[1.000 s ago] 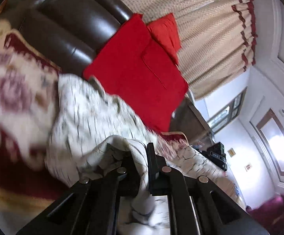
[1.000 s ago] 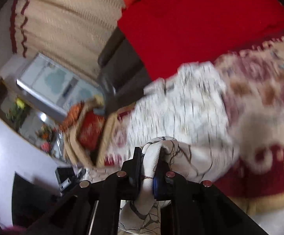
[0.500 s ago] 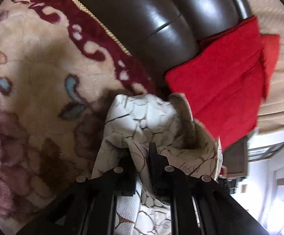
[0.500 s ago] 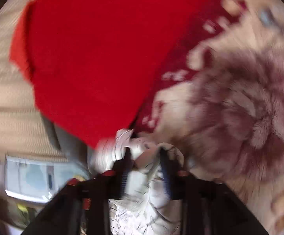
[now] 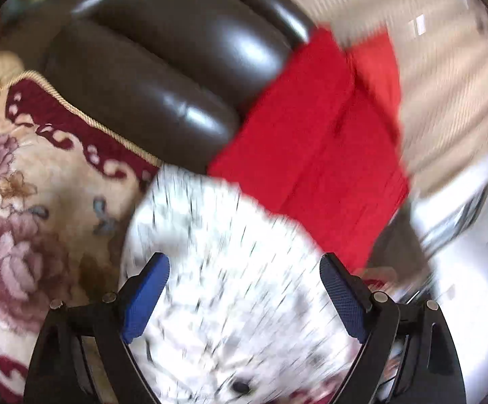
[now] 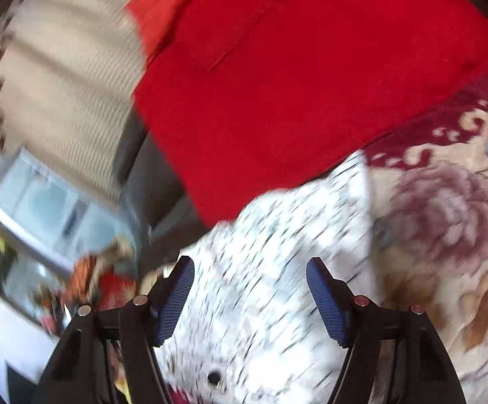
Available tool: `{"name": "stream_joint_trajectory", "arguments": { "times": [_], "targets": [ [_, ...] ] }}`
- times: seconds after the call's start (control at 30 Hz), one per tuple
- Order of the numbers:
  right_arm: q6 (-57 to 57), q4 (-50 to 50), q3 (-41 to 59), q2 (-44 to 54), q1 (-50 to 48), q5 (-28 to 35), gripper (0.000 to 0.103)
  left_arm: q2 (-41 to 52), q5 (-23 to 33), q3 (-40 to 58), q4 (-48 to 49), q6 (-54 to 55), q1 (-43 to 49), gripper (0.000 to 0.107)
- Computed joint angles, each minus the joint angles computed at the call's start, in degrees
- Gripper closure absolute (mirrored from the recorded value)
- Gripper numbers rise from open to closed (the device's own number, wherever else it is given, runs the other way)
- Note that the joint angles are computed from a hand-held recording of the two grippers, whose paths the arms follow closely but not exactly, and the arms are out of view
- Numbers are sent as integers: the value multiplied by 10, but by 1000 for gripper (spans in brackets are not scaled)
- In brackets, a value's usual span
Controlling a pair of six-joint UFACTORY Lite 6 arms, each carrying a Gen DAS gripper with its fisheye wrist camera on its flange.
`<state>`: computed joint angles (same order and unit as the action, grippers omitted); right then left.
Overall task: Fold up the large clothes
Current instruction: 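Lower the folded coat onto the blanket and open both tools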
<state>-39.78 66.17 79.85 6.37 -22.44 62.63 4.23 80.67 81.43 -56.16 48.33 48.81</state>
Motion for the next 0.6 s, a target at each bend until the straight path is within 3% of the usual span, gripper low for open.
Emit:
{"name": "stream_joint_trajectory", "arguments": {
  "times": [0.17,0.2,0.27,0.3,0.5,0.6],
  "targets": [
    [14,-65,-120,-62,53,-73,34,-107,-201,-187,143,-22,-111,16],
    [8,-71,-142,-62,54,-87,40,-109,-234,-209,165,-28,-117,17],
    [11,-102,-166,-60,54,-116,66,-108,-254,-230,176,-22,-105,17],
    [4,-105,-171,-60,47,-115,67,-106,-266,-232,204,-46,-102,17],
    [13,-103,-155,-103,13,-56,65,-102,-140,-194,118,27,27,16],
    [20,-112,-192,-142,32,-95,65,-132,-164,-199,154,22,17,16]
  ]
}}
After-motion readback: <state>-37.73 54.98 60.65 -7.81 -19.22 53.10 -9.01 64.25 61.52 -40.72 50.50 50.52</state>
